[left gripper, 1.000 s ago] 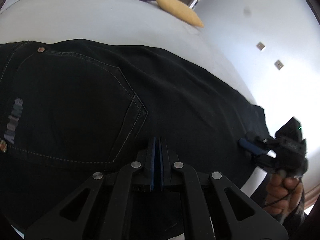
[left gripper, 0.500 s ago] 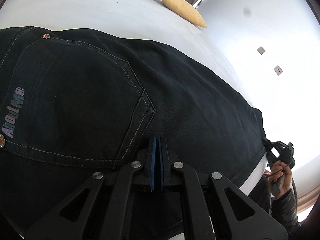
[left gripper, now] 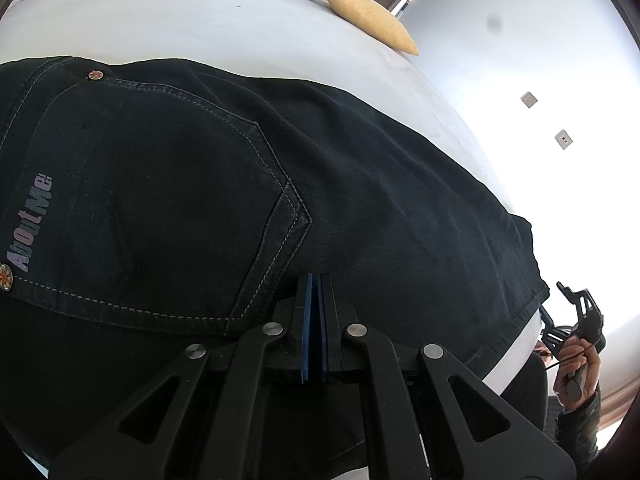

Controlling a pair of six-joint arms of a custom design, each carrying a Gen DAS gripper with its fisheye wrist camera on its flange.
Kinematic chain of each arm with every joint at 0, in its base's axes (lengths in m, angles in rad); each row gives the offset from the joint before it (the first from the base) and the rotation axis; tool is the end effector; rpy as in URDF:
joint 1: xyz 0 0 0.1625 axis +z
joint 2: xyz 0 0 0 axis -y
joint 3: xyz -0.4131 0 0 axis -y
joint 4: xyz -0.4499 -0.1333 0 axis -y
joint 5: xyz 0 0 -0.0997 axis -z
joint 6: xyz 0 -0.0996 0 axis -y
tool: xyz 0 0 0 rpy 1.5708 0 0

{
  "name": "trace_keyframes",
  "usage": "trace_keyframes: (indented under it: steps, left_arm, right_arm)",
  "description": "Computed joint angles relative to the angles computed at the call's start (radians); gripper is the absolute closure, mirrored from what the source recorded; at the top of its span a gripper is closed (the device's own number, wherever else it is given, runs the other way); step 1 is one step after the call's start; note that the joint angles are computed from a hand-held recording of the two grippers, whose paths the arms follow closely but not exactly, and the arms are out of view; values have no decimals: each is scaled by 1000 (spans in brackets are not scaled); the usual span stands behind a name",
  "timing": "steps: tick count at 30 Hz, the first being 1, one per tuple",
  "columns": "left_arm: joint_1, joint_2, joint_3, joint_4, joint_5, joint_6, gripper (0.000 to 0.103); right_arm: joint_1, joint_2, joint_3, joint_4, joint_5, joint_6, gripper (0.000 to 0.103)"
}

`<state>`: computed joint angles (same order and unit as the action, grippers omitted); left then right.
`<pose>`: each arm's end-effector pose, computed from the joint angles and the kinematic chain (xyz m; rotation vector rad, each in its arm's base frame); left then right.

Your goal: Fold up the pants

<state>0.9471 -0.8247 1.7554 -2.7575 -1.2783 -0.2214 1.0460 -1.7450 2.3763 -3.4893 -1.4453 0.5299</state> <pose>-0.2596 -0.6383 0.0380 0.5318 2.8868 -0.5218 -0.0815 -0.4316 0.3719 1.1234 2.1565 -1.8216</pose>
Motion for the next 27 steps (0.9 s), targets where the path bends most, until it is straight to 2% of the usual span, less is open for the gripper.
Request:
trace_keyframes:
  steps: [5,8,9,11,12,13,16,19,23,26,27]
  left_arm:
    - [-5,6,-4,-2,4,-6,100]
    - [-4,6,-5,-1,3,-6,100]
    - [-4,6,-5,-1,2,-5,100]
    - [-6,7,-4,-4,3,-6,100]
    - [-5,7,-5,-3,3,-5,100]
    - [-3,5,-5,-1,2,-2,100]
    - [-5,7,-6,1,3,1,100]
    - [-8,9,-7,1,4,1,100]
    - [-10,12,-7,-5,3,-1,100]
    - [-10,13,-7,-5,3,-1,100]
    - [-10,14,-7,-6,3,0,100]
  right_arm:
    - [8,39,-27,-1,29,22,44]
    - [13,69,-50,-17,26,31,50]
    - [0,39,-31,-6,42,29,55]
    - [-2,58,-51,4,50,21,69]
    - [-3,61,-57,19,48,18,82]
    - [-5,65,-60,23,45,19,88]
    - [-5,67,-55,8,35,10,92]
    - [21,64,-61,23,-22,-31,92]
    - [111,83,-91,36,-163,-135,92]
    - [226,127,-134,39,-297,-288,92]
    - [282,156,-155,36,-361,-372,92]
